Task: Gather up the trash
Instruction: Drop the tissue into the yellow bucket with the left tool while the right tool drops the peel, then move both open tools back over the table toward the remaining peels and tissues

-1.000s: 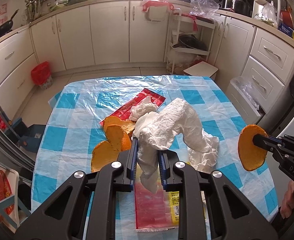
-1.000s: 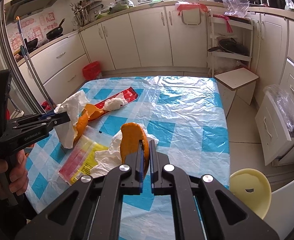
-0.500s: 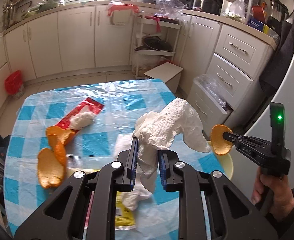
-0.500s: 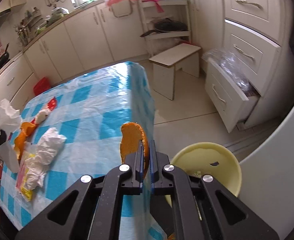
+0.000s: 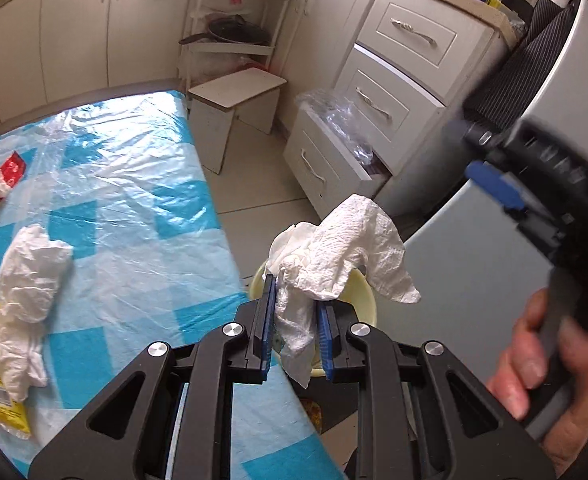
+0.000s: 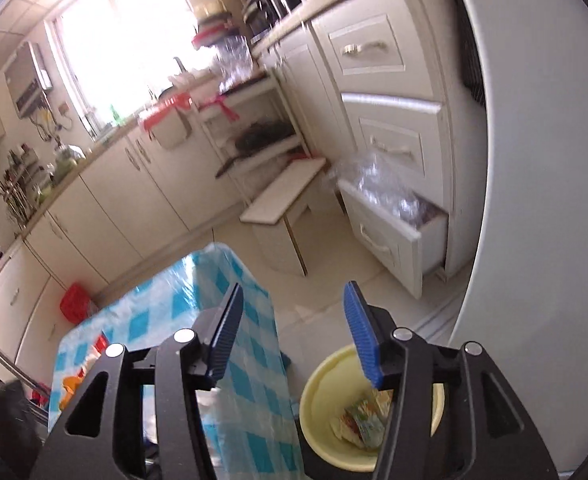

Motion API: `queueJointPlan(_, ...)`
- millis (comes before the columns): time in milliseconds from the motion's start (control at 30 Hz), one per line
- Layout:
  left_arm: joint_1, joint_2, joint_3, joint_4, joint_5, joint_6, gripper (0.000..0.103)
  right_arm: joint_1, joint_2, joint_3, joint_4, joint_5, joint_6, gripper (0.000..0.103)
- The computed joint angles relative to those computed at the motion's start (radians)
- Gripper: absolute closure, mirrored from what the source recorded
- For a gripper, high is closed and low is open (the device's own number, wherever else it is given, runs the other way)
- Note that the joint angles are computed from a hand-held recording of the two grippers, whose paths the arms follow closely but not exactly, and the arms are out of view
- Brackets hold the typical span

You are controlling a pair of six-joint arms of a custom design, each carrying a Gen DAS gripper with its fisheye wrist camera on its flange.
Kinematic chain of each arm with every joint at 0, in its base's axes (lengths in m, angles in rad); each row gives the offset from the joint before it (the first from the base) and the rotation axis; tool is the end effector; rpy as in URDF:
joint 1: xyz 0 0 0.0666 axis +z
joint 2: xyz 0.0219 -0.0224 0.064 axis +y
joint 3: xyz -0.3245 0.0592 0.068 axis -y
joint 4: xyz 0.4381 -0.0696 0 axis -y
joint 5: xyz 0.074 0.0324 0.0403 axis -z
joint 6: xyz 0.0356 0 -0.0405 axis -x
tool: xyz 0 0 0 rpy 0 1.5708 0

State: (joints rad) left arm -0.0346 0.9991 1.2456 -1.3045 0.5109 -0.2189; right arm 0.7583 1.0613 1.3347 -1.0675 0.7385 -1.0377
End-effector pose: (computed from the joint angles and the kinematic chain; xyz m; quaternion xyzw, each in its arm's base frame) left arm 0.3789 -0.0309 0.4556 0.1819 0.9203 -0.2208 0.2668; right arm 0.3180 0.2677 0.4936 0.2555 0.8357 0.0680 0.4813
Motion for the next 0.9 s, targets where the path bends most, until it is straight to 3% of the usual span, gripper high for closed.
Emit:
queueJointPlan(100,-0.082,0.034,-0.002,0.014,-0.042,0.050,0.084,0.041,-0.033,0.003,0.046,0.140,0.047,0.037)
queueJointPlan(133,-0.107,0.046,-0.002,0.019,-0.059,0.064,0.079,0.048,-0.041,0.002,0.060,0.170,0.056,0.036)
queueJointPlan(267,-0.172,0.092,0.016,0.020,-0.107,0.103,0.052,0.035,-0.048,0.009,0.096,0.172,0.080,0.033)
queueJointPlan(400,-0.161,0.074,0.020,0.020,-0.128,0.080,0.041,0.020,-0.039,0.023,0.104,0.123,0.077,0.032)
queueJointPlan(600,0.006,0.049,0.073,-0.033,-0.128,-0.040,0.034,0.042,0.024,0.090,0.106,0.095,0.101,0.023)
queueJointPlan(900,0.424,0.075,0.226,-0.021,-0.082,-0.225,0.019,0.112,0.245,0.285,0.109,0.062,0.232,0.013)
